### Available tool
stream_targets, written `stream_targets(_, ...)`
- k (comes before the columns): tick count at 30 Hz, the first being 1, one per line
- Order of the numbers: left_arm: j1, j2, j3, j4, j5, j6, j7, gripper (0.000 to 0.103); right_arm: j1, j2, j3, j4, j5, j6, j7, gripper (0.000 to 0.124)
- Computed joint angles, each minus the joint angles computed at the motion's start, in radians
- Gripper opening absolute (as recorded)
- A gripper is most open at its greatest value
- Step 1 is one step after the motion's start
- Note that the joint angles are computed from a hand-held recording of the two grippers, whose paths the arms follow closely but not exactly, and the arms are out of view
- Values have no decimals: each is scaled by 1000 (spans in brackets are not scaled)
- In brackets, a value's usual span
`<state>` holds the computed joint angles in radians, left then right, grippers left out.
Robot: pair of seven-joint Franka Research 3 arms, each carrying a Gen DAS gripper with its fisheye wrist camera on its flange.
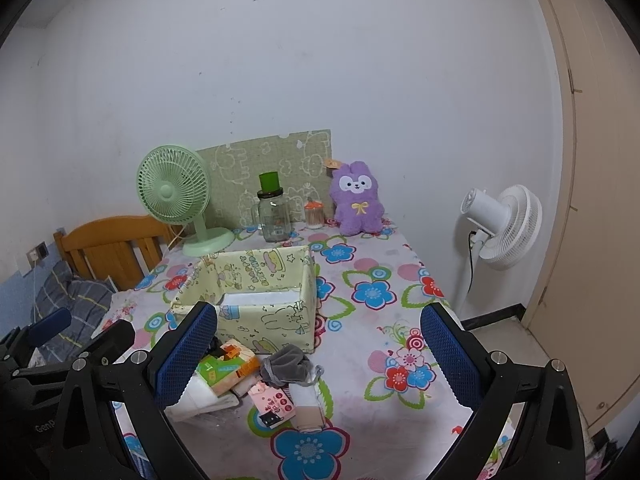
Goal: Organize soft objects
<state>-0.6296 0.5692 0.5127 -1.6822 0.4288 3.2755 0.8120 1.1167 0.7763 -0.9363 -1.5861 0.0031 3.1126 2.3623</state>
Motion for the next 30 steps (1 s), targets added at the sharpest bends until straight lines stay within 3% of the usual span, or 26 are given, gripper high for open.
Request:
stream_targets(20,-20,2,6,-18,-128,13,116,101,-7,2,10,7,8,1,-11,102)
stream_targets(26,19,3,-38,-6,-125,4,141,94,-26,4,29,22,8,3,-20,99)
stream_targets(30,66,9,-93,13,-102,-9,149,89,-71,-1,84,48,-2,-3,-42,94)
